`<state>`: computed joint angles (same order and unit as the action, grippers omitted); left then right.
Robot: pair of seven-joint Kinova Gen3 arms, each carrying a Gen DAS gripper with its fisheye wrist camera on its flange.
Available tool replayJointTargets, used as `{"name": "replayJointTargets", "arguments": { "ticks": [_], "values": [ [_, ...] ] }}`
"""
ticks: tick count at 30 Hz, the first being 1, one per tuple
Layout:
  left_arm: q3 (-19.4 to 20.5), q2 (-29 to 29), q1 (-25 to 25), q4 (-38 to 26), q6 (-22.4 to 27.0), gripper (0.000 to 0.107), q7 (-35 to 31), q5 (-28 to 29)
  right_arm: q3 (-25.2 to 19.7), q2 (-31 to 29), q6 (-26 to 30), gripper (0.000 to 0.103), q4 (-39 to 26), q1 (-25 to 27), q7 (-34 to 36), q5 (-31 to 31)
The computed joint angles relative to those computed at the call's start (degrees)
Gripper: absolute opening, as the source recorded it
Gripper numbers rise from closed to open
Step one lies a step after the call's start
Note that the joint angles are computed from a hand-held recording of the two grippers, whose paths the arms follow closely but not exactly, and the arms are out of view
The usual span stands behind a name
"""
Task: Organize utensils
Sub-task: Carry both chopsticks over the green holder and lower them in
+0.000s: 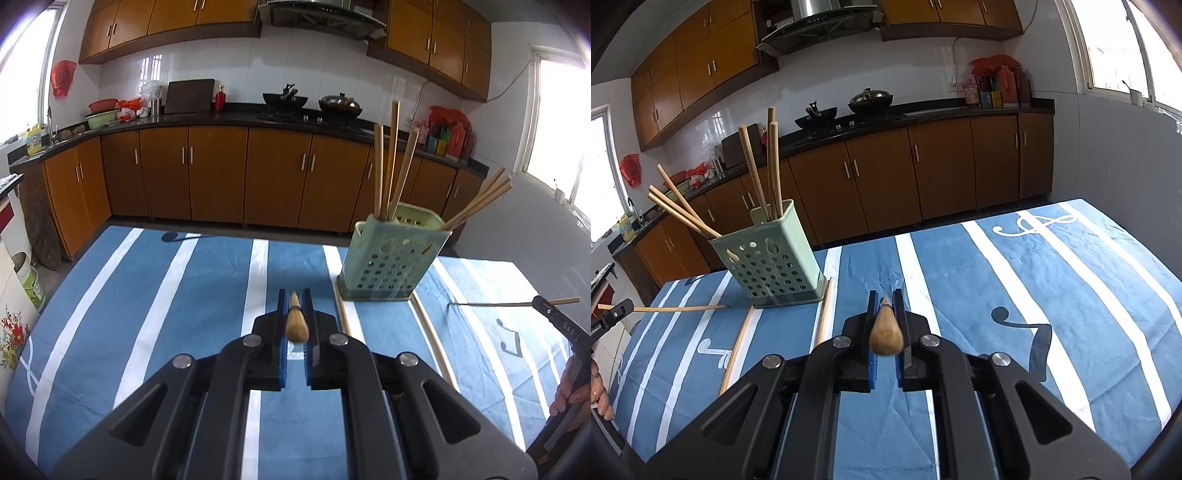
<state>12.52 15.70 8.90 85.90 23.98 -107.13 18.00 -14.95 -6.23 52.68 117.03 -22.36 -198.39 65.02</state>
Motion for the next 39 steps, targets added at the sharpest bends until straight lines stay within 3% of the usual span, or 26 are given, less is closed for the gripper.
{"name": "replayJointTargets", "arguments": {
  "ticks": [12, 19, 27, 32, 36, 39],
  "values": [
    [1.34, -0.89, -0.85, -3.74, 1.51, 0.008, -2.91, 1.81, -0.24, -0.69, 1.12, 0.008, -3.73, 0.14, 3.74, 1.95],
    [3.58, -1.2, -3.82, -8.9, 8.26, 0.008, -10.87, 9.48, -0.27, -3.71, -4.57, 0.008, -6.0, 1.99, 5.6, 3.13],
    [2.4, -2.05, -2.08, -14.03, 12.81, 0.008, -15.29, 14.69, -2.75, -4.63, -9.65, 0.008, -9.38, 4.93, 4.11, 8.66],
    [1.38, -0.83, 1.89, -19.02, 12.14, 0.008, -12.76, 12.03, -3.3, -2.05, -7.83, 0.008, -12.55, 4.21, 3.11, 13.2],
    [-0.28, 1.86, 6.44, -24.41, 11.38, 0.008, -6.43, 5.65, -2.0, 0.25, -6.15, 0.008, -14.59, 2.53, 1.63, 16.84],
    [-1.62, 4.96, 9.5, -29.75, 14.11, 0.008, -1.54, 0.02, -0.39, 2.22, -5.54, 0.008, -16.1, 1.4, 1.1, 18.07]
  ]
}}
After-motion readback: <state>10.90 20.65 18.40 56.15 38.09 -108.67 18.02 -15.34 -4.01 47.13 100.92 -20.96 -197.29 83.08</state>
